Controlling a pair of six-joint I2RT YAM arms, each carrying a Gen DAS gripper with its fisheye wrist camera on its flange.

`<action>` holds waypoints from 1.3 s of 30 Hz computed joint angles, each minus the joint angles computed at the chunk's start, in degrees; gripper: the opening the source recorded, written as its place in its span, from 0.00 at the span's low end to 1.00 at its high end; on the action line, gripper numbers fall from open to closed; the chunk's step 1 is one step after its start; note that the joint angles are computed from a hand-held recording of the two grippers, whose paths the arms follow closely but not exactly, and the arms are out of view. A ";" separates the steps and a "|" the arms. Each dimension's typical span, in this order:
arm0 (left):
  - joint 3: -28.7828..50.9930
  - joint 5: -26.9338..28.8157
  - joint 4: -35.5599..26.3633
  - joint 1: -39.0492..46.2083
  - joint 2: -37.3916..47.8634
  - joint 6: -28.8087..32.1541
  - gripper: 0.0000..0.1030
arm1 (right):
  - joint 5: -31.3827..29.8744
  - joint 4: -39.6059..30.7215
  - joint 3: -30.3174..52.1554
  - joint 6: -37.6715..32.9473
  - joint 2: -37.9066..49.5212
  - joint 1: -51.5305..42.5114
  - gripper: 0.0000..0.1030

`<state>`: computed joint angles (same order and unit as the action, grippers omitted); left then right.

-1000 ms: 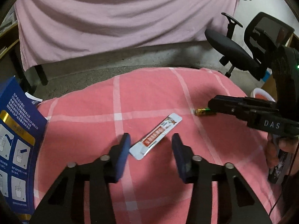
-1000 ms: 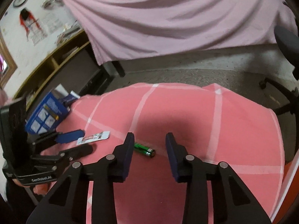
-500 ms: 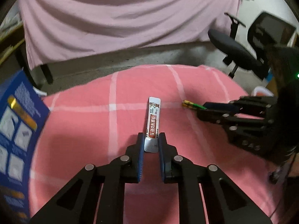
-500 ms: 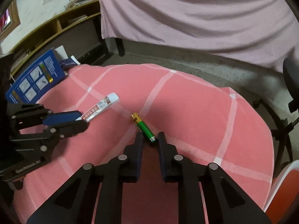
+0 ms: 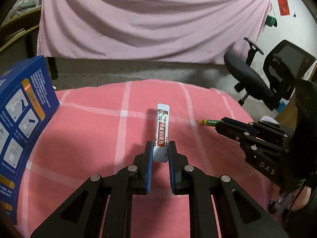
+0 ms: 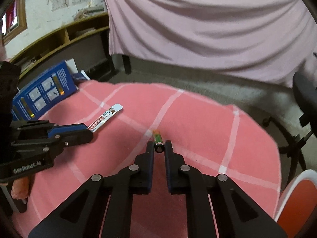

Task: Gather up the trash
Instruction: 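Grasp the white tube with the left tool while the right tool grasps the green battery, then carry the tube and battery over the bucket and open both tools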

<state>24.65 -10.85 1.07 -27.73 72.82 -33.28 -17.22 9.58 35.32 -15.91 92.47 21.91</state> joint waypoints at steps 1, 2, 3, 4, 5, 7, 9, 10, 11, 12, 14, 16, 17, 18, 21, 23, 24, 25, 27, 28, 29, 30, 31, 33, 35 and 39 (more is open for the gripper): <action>-0.18 -0.99 -0.01 -0.60 -0.75 -0.04 0.11 | 0.45 2.27 -1.75 0.22 -1.51 0.17 0.08; -0.45 -2.08 0.03 -1.42 -1.64 0.03 0.11 | 0.74 3.94 -2.87 0.46 -2.42 0.17 0.08; -0.69 -3.20 0.37 -2.30 -2.32 0.14 0.11 | 1.06 5.12 -3.56 0.81 -2.89 0.33 0.08; -1.09 -4.37 0.67 -3.10 -3.20 0.27 0.11 | 1.19 7.03 -4.81 1.26 -3.86 0.21 0.08; -1.52 -5.56 1.07 -3.97 -3.87 0.24 0.11 | 1.24 8.91 -5.97 1.78 -4.68 0.02 0.08; -2.22 -9.71 1.71 -6.63 -5.18 0.00 0.11 | 0.90 12.25 -8.08 2.75 -6.33 -0.93 0.08; -2.74 -15.15 1.89 -10.12 -5.75 -1.19 0.11 | 0.64 15.68 -10.31 4.11 -8.01 -1.46 0.08; -2.73 -18.71 1.55 -12.30 -6.01 -2.02 0.11 | 0.25 17.98 -11.83 5.01 -9.15 -2.06 0.08; -2.81 -22.14 1.25 -14.51 -6.23 -3.05 0.11 | 0.01 20.10 -13.26 5.91 -10.20 -2.55 0.08; -2.98 -25.39 1.21 -16.86 -6.38 -4.22 0.11 | -0.17 21.08 -14.06 6.40 -10.92 -2.79 0.08; -3.33 -30.95 1.72 -21.17 -6.22 -6.01 0.11 | -0.71 24.49 -17.02 7.79 -13.59 -3.37 0.08; -2.88 -36.21 2.26 -25.17 -4.45 -7.50 0.11 | -1.05 26.85 -19.34 8.58 -15.85 -3.67 0.08; -2.63 -38.46 2.93 -26.87 -3.32 -7.95 0.11 | -1.24 28.22 -20.68 8.96 -17.23 -3.87 0.08; -2.11 -40.86 3.46 -28.65 -2.01 -8.50 0.11 | -1.86 28.67 -21.42 8.94 -18.19 -4.59 0.08; -2.42 -46.42 4.76 -32.68 -0.93 -9.56 0.11 | -3.56 29.97 -23.36 9.70 -20.95 -6.24 0.08; -1.95 -49.63 3.69 -35.18 0.03 -12.84 0.11 | -5.36 30.86 -24.44 10.14 -22.16 -7.87 0.08; -1.65 -51.48 2.32 -36.48 0.35 -15.22 0.11 | -5.45 31.87 -24.77 10.80 -22.33 -7.79 0.08; -1.44 -53.17 1.28 -37.76 0.58 -16.91 0.11 | -6.31 32.32 -25.29 11.09 -23.17 -8.65 0.08; -0.04 -57.00 -1.30 -40.41 2.09 -19.46 0.11 | -7.97 32.82 -26.21 11.15 -24.84 -10.53 0.08; 0.81 -58.39 -2.39 -41.40 2.99 -20.59 0.11 | -8.52 33.54 -26.88 11.35 -25.99 -11.42 0.08; 1.66 -59.50 -3.15 -42.34 3.78 -21.41 0.11 | -9.15 33.81 -27.50 11.54 -27.30 -12.34 0.08; 2.68 -60.63 -4.66 -43.27 4.40 -22.72 0.11 | -9.95 34.07 -28.14 11.74 -28.74 -13.49 0.08; 4.03 -61.40 -6.67 -44.14 5.41 -24.77 0.11 | -10.63 34.47 -28.82 11.95 -30.04 -14.49 0.08; 6.49 -62.98 -9.86 -45.92 7.50 -28.42 0.11 | -12.86 34.37 -29.99 12.28 -33.79 -17.56 0.08; 9.62 -65.04 -15.03 -47.98 9.49 -32.69 0.11 | -15.98 33.94 -30.56 12.99 -36.88 -21.41 0.08; 16.04 -66.99 -16.30 -50.11 12.89 -30.04 0.11 | -25.29 35.20 -31.05 15.83 -39.96 -32.63 0.08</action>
<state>40.69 -77.84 -15.23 -77.84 85.71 -63.32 -42.52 44.78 4.27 -0.09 52.52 -10.72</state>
